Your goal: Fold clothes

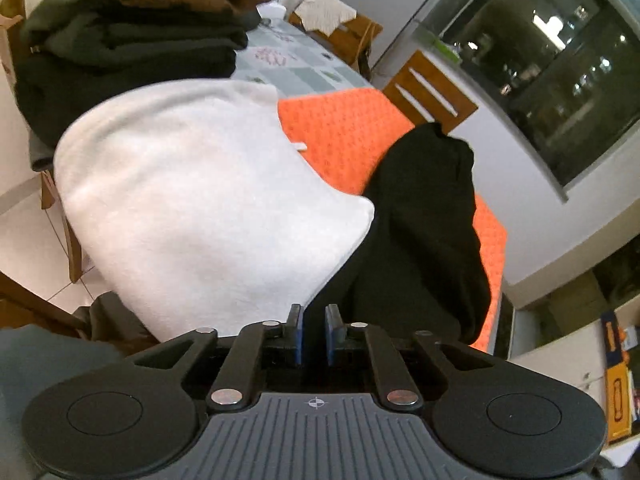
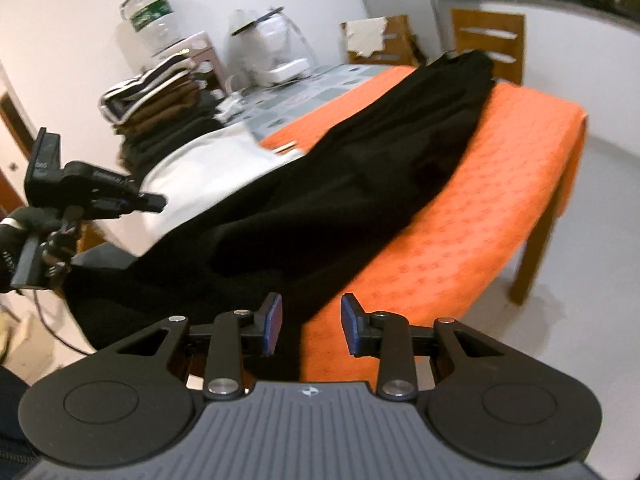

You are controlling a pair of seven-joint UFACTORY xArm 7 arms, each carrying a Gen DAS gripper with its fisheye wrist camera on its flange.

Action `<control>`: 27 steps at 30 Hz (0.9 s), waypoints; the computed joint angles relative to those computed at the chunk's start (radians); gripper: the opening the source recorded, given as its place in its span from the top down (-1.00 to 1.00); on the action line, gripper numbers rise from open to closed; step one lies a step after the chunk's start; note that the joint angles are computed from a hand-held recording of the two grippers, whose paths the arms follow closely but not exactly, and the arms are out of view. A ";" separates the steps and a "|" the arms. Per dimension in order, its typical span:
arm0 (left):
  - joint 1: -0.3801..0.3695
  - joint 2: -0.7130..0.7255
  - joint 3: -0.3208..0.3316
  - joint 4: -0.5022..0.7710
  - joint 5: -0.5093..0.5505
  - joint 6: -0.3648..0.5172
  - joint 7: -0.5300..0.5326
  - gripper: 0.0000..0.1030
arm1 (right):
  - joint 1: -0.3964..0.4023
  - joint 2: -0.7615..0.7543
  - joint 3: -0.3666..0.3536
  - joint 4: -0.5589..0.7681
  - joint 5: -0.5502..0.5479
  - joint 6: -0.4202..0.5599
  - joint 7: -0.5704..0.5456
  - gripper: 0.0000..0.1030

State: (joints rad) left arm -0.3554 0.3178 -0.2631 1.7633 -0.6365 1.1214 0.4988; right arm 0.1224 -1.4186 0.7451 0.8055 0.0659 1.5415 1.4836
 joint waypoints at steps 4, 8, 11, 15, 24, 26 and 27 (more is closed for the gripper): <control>0.017 -0.068 0.007 -0.065 -0.027 -0.003 0.014 0.46 | 0.016 0.024 0.031 -0.070 0.051 -0.081 0.041 0.10; 0.032 -0.107 0.019 -0.098 -0.069 0.013 0.033 0.31 | 0.057 0.050 0.067 -0.149 0.094 -0.156 0.143 0.10; 0.053 -0.116 0.032 -0.099 -0.097 0.053 0.071 0.17 | 0.074 0.063 0.120 -0.187 0.110 -0.192 0.258 0.10; 0.077 -0.081 0.039 -0.043 -0.108 0.133 0.160 0.02 | 0.056 0.103 0.199 -0.198 0.121 -0.219 0.424 0.10; 0.131 0.177 -0.007 0.341 -0.093 0.425 0.359 -0.07 | -0.201 0.368 0.315 0.114 -0.045 -0.014 0.586 0.84; 0.137 0.242 -0.027 0.447 -0.087 0.485 0.424 -0.09 | -0.298 0.454 0.334 0.276 -0.111 0.106 0.525 0.84; 0.139 0.275 -0.036 0.500 -0.088 0.514 0.445 -0.09 | -0.359 0.496 0.352 0.368 -0.143 0.164 0.474 0.84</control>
